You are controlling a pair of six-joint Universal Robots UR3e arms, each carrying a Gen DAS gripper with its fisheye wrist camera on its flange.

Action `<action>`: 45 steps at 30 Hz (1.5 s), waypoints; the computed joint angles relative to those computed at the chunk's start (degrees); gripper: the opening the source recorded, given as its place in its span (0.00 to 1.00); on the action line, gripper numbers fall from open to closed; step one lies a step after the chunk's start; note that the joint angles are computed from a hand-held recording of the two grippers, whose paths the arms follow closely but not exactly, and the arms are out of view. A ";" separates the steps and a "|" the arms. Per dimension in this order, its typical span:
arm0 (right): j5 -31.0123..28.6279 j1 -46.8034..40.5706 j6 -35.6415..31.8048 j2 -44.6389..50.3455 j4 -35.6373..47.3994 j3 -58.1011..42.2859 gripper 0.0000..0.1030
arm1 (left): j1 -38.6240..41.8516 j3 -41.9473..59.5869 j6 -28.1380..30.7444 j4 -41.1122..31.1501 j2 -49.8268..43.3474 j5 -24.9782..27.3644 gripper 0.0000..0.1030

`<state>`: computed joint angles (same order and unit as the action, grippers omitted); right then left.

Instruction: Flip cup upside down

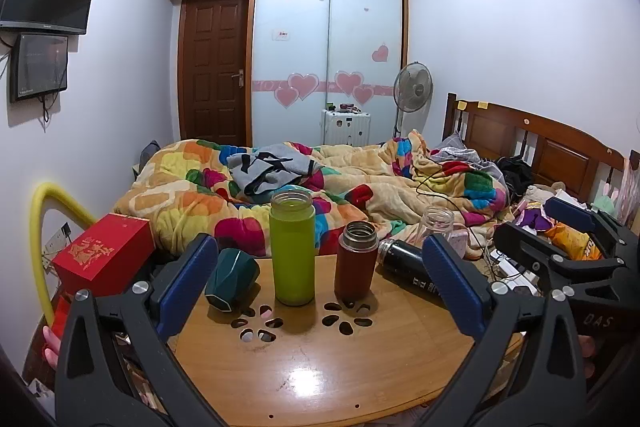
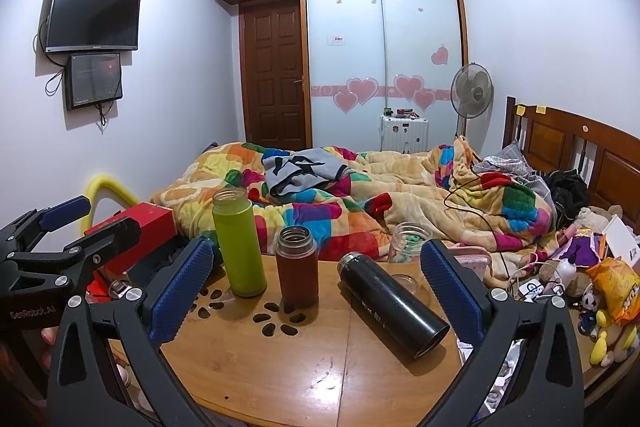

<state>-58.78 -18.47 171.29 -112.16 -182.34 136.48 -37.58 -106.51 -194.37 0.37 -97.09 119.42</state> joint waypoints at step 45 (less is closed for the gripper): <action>-0.62 1.36 0.68 0.24 -0.85 -0.07 1.00 | 3.77 -3.19 0.64 0.23 2.25 -3.23 1.00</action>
<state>-59.40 -17.11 171.97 -111.91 -183.19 136.41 -33.81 -109.70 -193.72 0.60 -94.84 116.19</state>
